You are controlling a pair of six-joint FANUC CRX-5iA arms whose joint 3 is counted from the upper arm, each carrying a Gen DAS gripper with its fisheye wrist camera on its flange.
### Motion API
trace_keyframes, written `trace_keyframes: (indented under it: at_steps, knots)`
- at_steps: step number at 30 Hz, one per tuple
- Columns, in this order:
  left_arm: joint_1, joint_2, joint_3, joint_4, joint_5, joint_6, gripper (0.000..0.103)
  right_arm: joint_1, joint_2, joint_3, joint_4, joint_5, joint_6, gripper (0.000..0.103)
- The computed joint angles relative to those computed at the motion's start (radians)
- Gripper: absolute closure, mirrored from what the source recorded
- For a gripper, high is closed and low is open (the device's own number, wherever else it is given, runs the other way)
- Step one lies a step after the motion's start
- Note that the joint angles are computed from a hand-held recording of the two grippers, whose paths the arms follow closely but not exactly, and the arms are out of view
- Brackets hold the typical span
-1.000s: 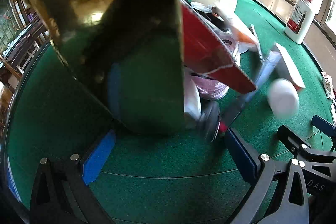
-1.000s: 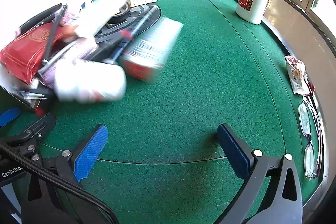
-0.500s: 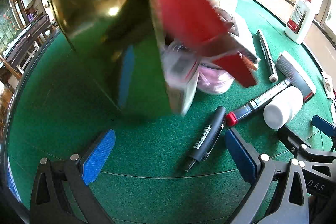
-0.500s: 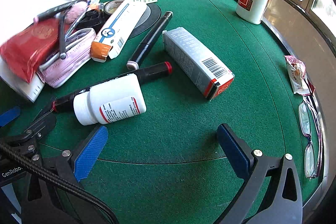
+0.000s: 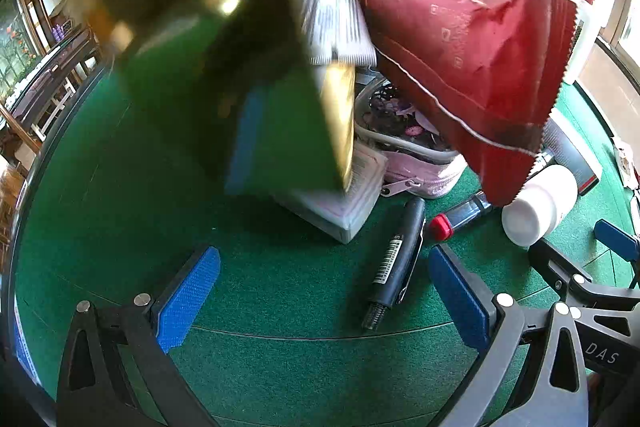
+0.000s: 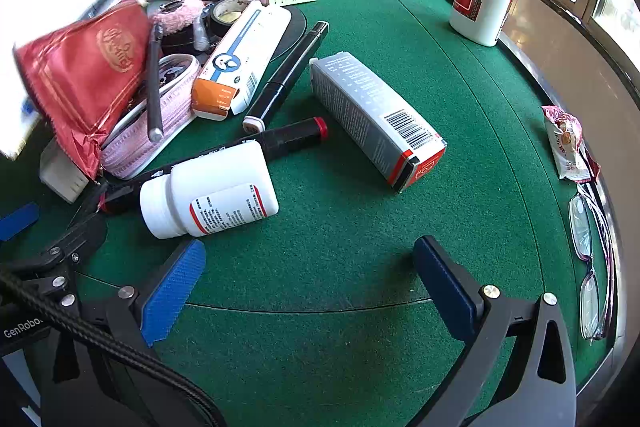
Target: Organize objects
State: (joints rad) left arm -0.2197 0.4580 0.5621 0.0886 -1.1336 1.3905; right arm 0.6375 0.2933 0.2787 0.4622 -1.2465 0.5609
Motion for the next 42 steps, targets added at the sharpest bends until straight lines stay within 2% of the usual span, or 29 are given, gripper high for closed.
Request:
trace_keyframes:
  at_steps: [12,42]
  knots:
    - [0.002,-0.002,0.0,0.001,-0.002,-0.002,0.001,-0.009,-0.038,-0.047,-0.002,0.014,0.007,0.0]
    - [0.006,-0.007,-0.002,0.003,-0.006,-0.005,0.001,-0.008,-0.036,-0.042,-0.001,0.009,0.005,0.0]
